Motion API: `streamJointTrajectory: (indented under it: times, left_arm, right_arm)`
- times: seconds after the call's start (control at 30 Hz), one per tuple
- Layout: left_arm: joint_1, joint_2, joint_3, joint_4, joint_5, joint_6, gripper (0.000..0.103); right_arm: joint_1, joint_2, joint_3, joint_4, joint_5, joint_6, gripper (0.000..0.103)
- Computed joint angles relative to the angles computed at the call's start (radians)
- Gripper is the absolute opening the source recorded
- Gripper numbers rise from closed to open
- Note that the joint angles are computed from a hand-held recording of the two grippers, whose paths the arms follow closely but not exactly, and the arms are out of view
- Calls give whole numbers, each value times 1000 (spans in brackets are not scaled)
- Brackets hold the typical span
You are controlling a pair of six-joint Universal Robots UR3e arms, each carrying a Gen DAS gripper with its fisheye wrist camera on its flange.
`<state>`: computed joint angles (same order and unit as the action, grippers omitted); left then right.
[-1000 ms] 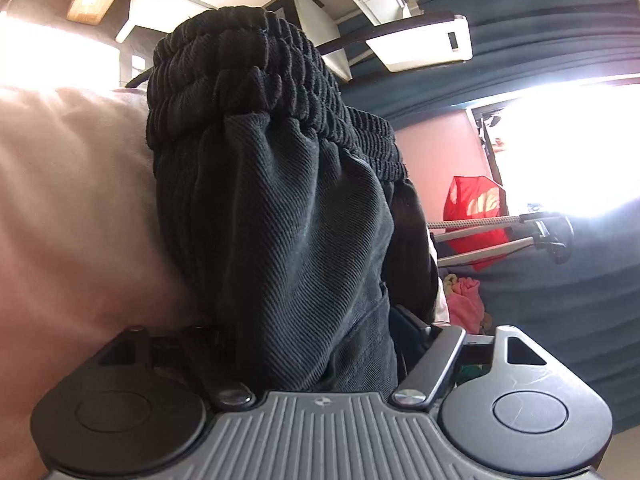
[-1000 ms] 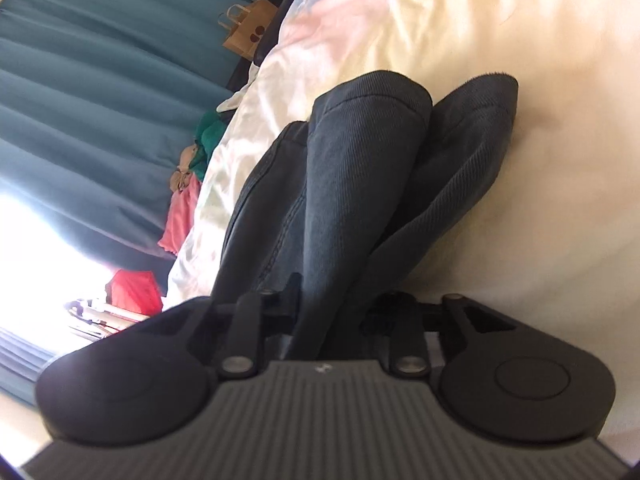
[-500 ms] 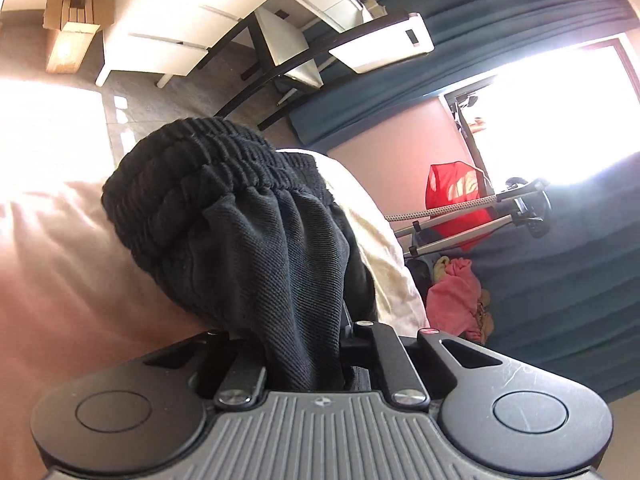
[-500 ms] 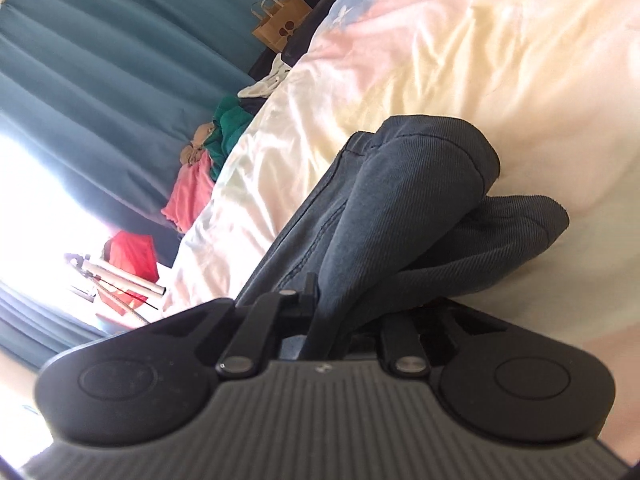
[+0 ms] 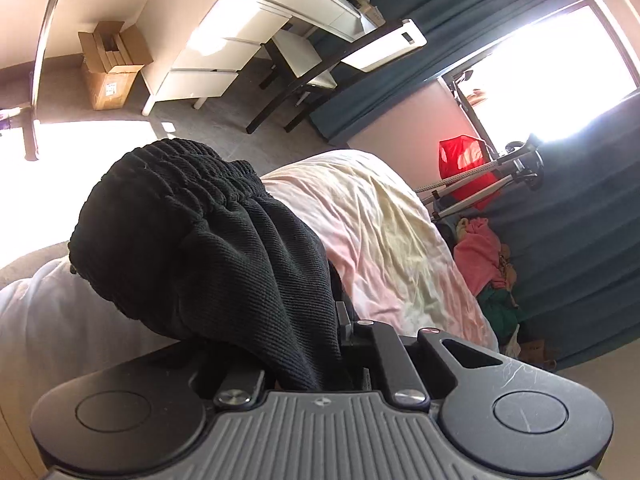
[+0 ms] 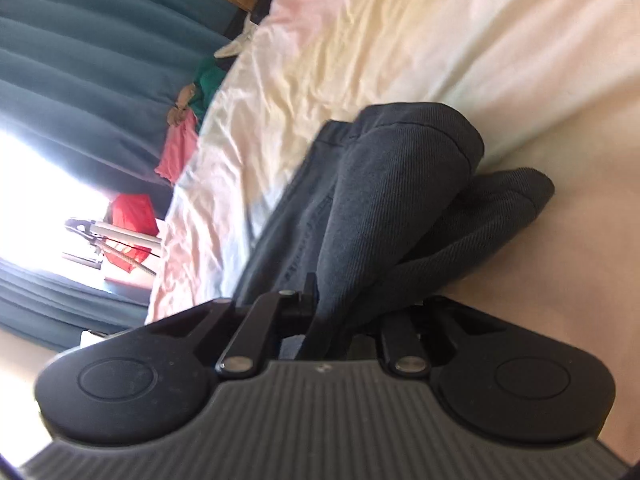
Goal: Fold clothes
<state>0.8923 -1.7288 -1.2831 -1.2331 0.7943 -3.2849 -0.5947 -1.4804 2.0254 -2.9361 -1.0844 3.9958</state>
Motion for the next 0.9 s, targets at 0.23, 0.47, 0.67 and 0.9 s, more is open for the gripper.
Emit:
streamJointTrajectory:
  times: [0.23,0.47,0.67,0.9]
  left_arm:
    - [55,107,-329,166,12,146,13]
    - [98,304,-529,183,34,258,47]
    - [209,556,-570,-6,78,403,95]
    - [113,824,-567,0,29,470,103]
  right_arm:
    - [-142,-14,147,-46,227,-120,16]
    - [-192,-23,215,-108,282,-26,27]
    - [-228,1,246,-165,340,33,47]
    - [-240,35,280,-308,338,114,64]
